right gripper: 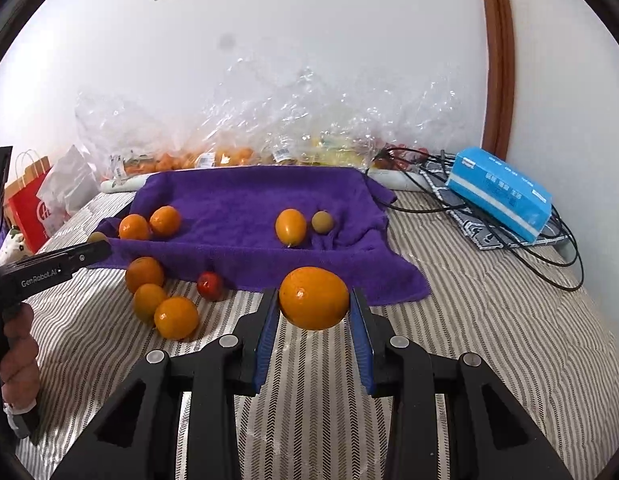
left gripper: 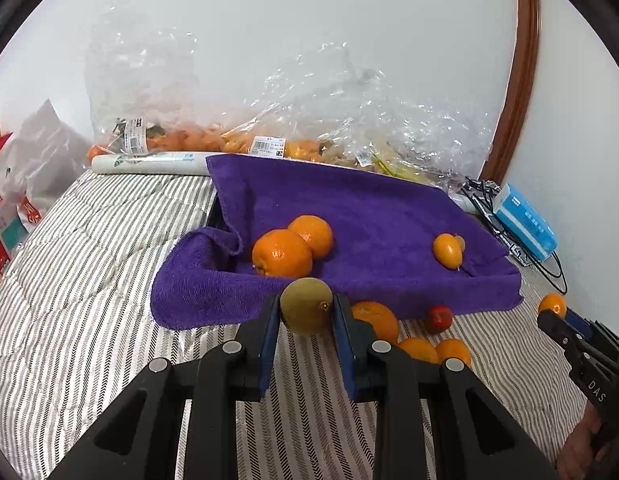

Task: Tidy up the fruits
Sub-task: 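Lift both held fruits and carry them over the purple towel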

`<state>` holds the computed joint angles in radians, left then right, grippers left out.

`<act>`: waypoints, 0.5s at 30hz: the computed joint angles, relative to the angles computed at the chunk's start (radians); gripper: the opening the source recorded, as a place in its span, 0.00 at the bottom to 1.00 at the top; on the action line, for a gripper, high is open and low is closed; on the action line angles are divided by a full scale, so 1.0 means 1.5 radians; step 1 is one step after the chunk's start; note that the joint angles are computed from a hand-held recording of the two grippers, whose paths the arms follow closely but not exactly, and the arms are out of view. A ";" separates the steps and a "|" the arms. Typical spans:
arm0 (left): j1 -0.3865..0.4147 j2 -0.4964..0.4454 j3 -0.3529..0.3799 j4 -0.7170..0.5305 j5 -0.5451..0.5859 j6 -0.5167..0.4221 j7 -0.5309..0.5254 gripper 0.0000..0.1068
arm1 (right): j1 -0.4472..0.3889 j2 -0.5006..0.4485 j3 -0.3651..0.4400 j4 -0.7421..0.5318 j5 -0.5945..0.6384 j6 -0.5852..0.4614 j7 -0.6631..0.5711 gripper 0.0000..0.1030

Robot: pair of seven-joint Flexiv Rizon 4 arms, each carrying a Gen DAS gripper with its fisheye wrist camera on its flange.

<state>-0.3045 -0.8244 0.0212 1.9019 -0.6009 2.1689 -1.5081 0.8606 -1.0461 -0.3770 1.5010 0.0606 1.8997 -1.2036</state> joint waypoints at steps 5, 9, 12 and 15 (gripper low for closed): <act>-0.004 -0.001 0.002 -0.003 0.005 0.004 0.010 0.24 | -0.015 0.003 0.018 -0.006 -0.019 -0.011 -0.001 0.34; -0.010 -0.002 0.006 -0.004 0.002 0.016 0.016 0.24 | -0.023 0.004 0.030 0.000 -0.018 0.019 -0.006 0.34; -0.002 0.005 -0.003 -0.004 0.001 0.006 0.018 0.24 | -0.033 0.008 0.048 0.000 -0.017 0.034 -0.021 0.34; 0.006 0.019 -0.011 -0.008 -0.006 -0.036 0.006 0.24 | -0.084 0.023 0.119 -0.013 -0.060 0.024 -0.032 0.34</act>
<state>-0.2951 -0.7952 0.0044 1.8897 -0.6104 2.1156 -1.4995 0.7339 -1.0118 -0.1982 1.4811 -0.0292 1.9363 -1.2512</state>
